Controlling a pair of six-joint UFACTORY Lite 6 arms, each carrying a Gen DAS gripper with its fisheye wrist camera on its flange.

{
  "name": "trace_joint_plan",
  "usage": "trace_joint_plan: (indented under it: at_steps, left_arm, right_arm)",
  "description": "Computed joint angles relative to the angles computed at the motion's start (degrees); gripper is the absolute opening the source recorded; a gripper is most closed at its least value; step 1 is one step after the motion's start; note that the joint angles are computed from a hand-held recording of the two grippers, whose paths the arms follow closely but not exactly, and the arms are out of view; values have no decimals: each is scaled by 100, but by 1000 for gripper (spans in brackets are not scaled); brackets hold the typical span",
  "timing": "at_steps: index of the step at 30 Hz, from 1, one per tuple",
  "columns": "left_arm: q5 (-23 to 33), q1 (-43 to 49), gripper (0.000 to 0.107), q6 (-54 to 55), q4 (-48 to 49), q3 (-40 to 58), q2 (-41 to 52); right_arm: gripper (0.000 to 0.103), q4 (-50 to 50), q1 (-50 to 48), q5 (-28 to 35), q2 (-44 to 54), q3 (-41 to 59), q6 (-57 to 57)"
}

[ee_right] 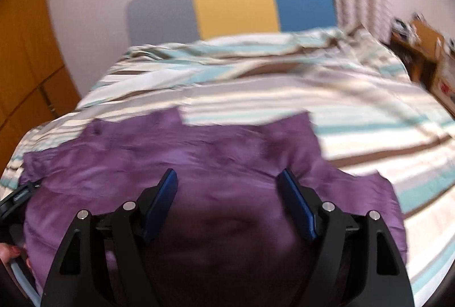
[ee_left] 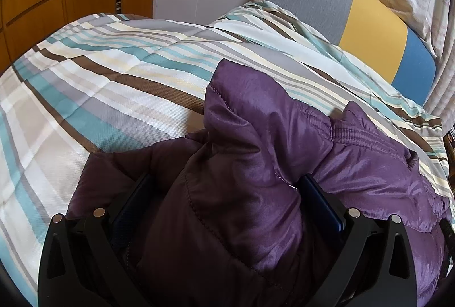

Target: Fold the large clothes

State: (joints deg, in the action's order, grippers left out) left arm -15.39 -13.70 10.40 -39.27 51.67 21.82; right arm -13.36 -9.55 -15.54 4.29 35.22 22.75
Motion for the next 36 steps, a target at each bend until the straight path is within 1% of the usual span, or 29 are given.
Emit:
trace_joint_plan:
  at_steps: [1,2,3,4,7,10,11,12,13,16,18,19,21,22,23,25,26,27,28,29,30,31,33,35,36]
  left_arm:
    - [1,-7,100,94,-88,16,8]
    - [-1,-11,100,154,-143,22,11]
    - [-9,-17,100,154,-147,9,2]
    - [-5,-19,100,133,-134,10,0]
    - [19,-30,100,224,-242,19,-13]
    - [128,21,100,-128,51,-219,-288]
    - [192,38,100,-163,89,-384,-484]
    - [206,50,100,-359,349,-655,-771]
    - [113,28,100,-602,627,-993,-1091]
    - [-312,-73,100,-786,737,-2059,-2085]
    - [-490,79,100,-1621,1459,-2826,-2836]
    - [-538,188,100,-1990,1777,-3072,-3066]
    - [-580,640,100,-3189,2934,-3529,-3438]
    - [-476,904,100,-3789,3506,-3681,-3555]
    - [-454,1102,100,-4388,4091,-3760,-3528]
    - [-886,1387,100,-5547,5290,-3950,-3326]
    - [-960,1520,100,-5867,5890,-4092,-3553]
    - [-1145,1550,100,-6186,6489,-4133,-3565]
    - [-1459,1477,100,-6471,7008,-4089,-3368]
    - [-1542,1419,100,-6602,7286,-4071,-3342]
    - [-1481,1347,100,-6556,7325,-4020,-3324]
    - [-1569,1338,100,-6427,7179,-3950,-3131]
    - [-1901,1538,100,-6628,7393,-3903,-2908]
    - [-2238,1897,100,-7155,7947,-3841,-2749]
    - [-2346,2011,100,-7285,8094,-3849,-2733]
  right_arm:
    - [73,-600,-195,-9,166,64,541]
    - [73,-1060,-359,-145,333,87,957]
    - [74,-1280,-426,-256,412,100,1154]
    - [74,-1260,-406,-255,460,125,1116]
    - [75,-301,-173,-71,620,259,159]
    - [75,-568,-250,-107,626,242,380]
    - [75,-577,-260,-118,603,220,381]
    - [75,-571,-266,-121,613,230,369]
    - [75,-475,-228,-110,671,291,305]
    - [75,-452,-218,-115,669,288,288]
    - [76,-489,-232,-130,673,284,314]
    - [76,-500,-233,-142,667,277,326]
    - [78,-519,-222,-147,638,260,363]
    - [78,-591,-239,-158,615,239,426]
    - [79,-696,-261,-181,598,220,524]
    - [79,-739,-277,-202,574,195,559]
    - [80,-735,-275,-202,567,191,556]
    - [80,-741,-274,-206,563,184,563]
    - [80,-776,-278,-209,552,176,598]
    - [80,-749,-279,-229,535,157,574]
    - [80,-696,-286,-295,462,80,532]
    - [80,-746,-305,-352,375,-1,581]
    - [79,-1189,-429,-510,51,-292,985]
    - [76,-1008,-389,-461,-623,-808,771]
    - [74,-1149,-349,-384,-1097,-1128,875]
